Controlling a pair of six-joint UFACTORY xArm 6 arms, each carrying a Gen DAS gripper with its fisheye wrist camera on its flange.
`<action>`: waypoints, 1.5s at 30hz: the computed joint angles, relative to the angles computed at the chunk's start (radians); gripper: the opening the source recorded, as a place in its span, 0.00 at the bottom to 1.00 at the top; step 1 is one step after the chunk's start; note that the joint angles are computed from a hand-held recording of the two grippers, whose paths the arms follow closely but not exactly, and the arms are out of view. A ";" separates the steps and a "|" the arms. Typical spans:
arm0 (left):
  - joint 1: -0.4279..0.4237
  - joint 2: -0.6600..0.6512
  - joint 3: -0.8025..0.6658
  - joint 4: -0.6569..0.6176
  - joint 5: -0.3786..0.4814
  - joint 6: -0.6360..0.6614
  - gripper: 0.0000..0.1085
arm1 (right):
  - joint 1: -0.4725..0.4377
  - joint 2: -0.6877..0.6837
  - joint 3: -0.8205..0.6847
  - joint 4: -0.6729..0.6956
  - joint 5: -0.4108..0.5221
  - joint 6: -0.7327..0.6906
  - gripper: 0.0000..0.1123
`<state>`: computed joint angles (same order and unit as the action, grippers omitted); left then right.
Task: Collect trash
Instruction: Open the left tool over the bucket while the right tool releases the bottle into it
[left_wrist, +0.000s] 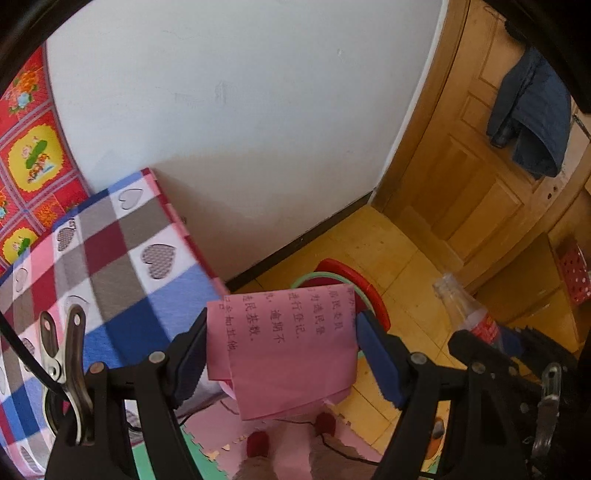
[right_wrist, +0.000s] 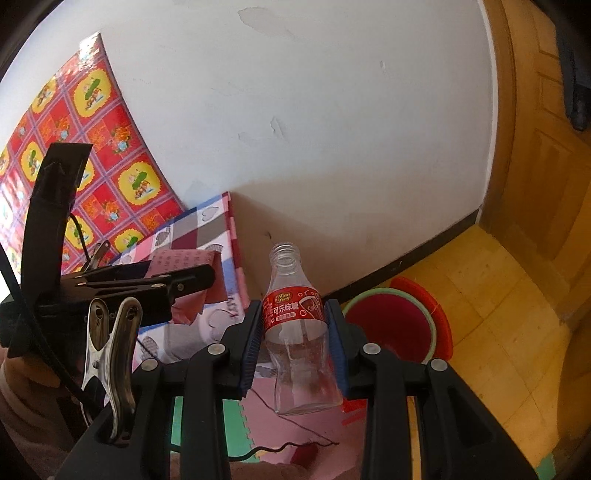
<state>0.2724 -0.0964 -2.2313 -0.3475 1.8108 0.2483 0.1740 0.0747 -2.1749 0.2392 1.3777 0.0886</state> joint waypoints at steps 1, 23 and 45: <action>-0.028 -0.015 0.027 0.014 -0.018 -0.025 0.73 | -0.022 0.010 -0.011 0.017 0.010 -0.027 0.30; -0.448 -0.174 0.547 0.235 -0.332 -0.402 0.73 | -0.292 0.215 -0.113 0.171 0.141 -0.368 0.30; -0.434 -0.096 1.006 0.186 -0.746 -0.304 0.73 | -0.262 0.296 0.230 0.119 -0.119 -0.352 0.30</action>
<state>-0.1613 -0.1920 -1.2250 -0.1615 1.0645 -0.0560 -0.0881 0.3707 -1.9452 0.3579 1.2592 -0.2636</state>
